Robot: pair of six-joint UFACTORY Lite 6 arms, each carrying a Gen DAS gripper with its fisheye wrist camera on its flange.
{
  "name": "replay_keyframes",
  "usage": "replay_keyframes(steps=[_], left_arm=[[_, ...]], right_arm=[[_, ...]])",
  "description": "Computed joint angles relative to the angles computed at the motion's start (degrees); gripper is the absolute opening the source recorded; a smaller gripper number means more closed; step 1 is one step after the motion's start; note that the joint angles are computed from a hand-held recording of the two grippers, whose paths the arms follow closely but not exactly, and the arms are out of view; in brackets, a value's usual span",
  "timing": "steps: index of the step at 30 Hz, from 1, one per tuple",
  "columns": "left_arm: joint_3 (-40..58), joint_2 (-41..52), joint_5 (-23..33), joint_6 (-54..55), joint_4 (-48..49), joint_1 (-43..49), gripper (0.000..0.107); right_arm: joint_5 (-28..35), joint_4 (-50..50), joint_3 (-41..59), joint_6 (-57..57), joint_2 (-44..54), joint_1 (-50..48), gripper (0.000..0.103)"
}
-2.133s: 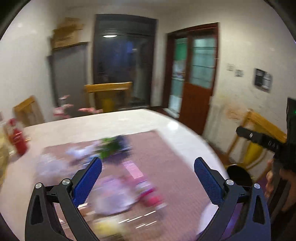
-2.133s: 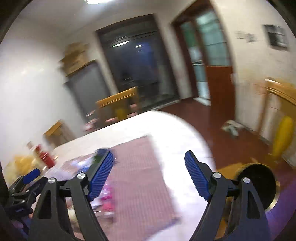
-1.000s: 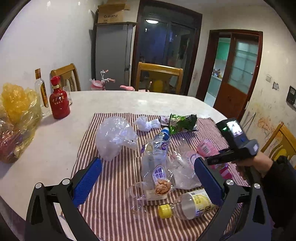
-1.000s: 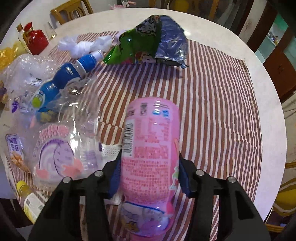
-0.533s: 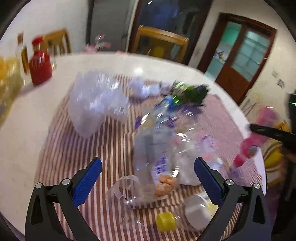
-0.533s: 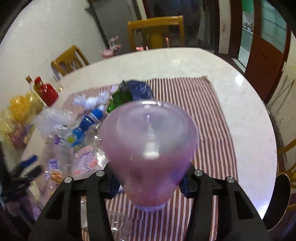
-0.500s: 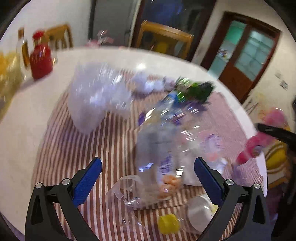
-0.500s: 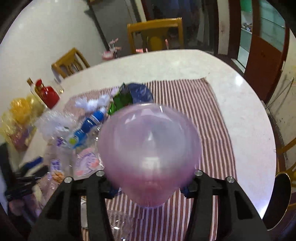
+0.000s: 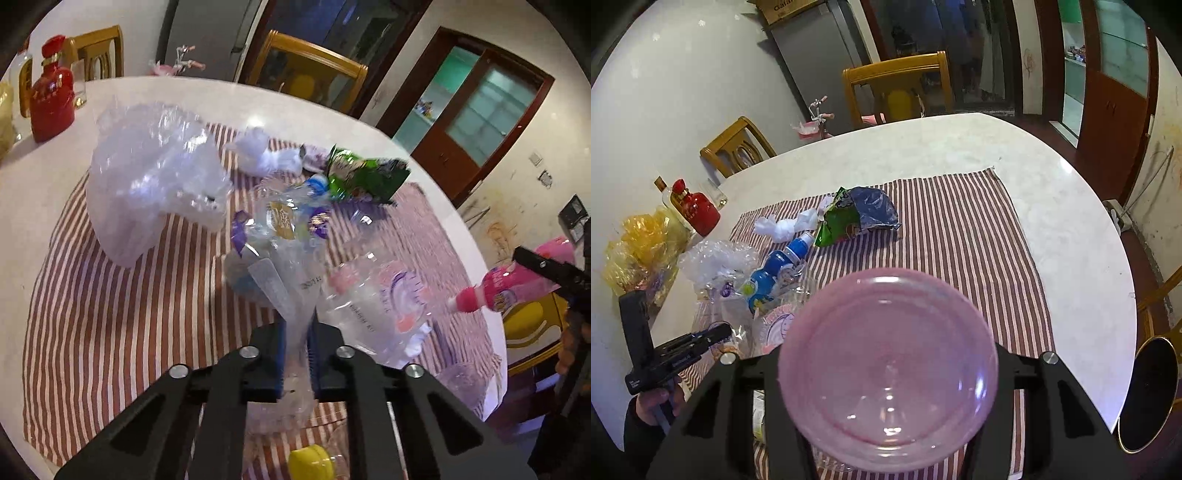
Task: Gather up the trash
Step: 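Grasp the clear plastic bag with the left gripper while the right holds the pink bottle, then carry both items to the black bin and release them inside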
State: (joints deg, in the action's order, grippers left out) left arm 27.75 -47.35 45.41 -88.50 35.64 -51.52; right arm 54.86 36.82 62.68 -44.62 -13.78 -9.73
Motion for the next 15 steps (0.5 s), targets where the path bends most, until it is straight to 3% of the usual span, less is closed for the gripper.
replay_keyframes(steps=[3, 10, 13, 15], left_arm=[[3.8, 0.1, 4.8, -3.1, 4.4, -4.0, 0.006], [14.1, 0.6, 23.7, -8.9, 12.8, -19.8, 0.006], [17.0, 1.9, 26.4, -8.3, 13.9, -22.6, 0.006], [18.2, 3.4, 24.9, -7.6, 14.2, -22.7, 0.006]], right_arm=[[0.6, 0.9, 0.2, -0.5, -0.7, -0.7, 0.048], [1.0, 2.4, 0.5, -0.7, -0.9, -0.7, 0.049], [1.6, 3.8, 0.6, -1.8, -0.9, -2.0, 0.048], [2.0, 4.5, 0.5, -2.6, -0.5, -3.4, 0.048]])
